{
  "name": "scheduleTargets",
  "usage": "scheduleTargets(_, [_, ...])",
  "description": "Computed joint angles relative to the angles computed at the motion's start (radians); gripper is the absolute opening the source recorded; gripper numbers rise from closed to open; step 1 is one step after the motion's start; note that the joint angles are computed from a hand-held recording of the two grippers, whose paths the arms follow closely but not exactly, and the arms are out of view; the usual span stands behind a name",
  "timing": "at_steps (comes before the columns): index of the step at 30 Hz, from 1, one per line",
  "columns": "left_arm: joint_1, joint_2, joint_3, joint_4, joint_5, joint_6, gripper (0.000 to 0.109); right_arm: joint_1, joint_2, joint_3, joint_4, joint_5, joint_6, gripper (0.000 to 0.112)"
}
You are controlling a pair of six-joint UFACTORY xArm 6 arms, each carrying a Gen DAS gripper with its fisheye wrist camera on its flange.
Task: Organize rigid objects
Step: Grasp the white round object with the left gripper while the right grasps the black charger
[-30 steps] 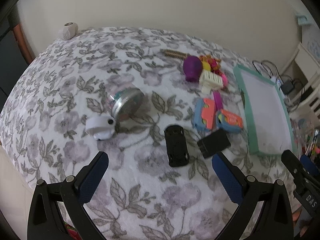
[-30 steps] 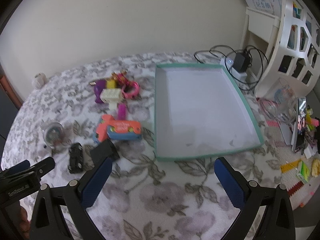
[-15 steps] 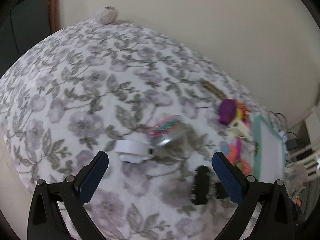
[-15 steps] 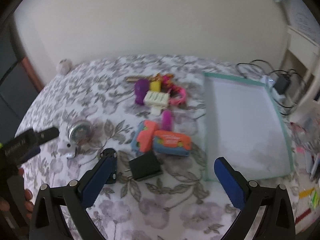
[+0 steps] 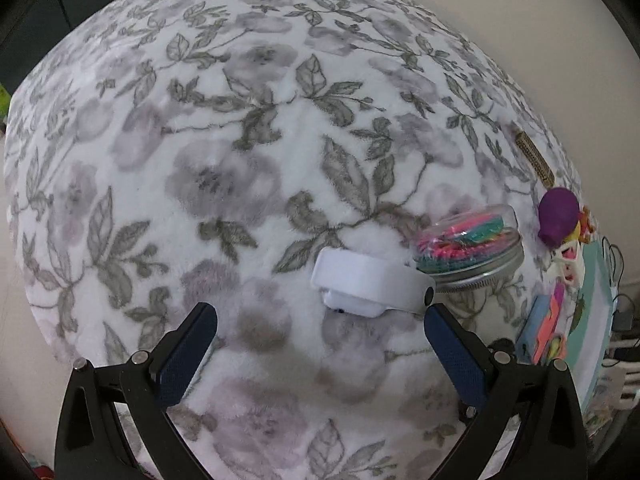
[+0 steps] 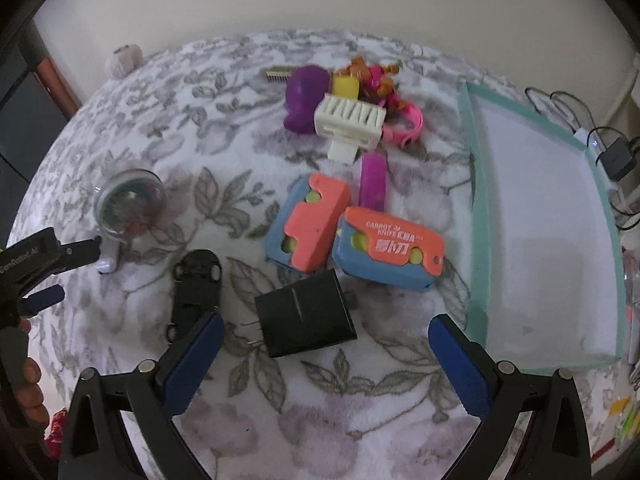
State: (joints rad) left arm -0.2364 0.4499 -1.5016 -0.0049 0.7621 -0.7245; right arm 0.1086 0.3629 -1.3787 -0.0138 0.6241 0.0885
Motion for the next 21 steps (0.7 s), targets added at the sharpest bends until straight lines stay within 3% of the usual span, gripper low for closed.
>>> scheduleTargets(14, [-0.016, 0.081, -0.103, 0.056, -0.021, 0.017, 0.102, -0.029, -0.001, 0.026, 0.114, 0.025, -0.082, 0.103])
scheduleTargets(21, [-0.020, 0.082, -0.098, 0.071, -0.034, 0.043, 0.080, -0.022, -0.002, 0.031, 0.122, 0.032, -0.115, 0.103])
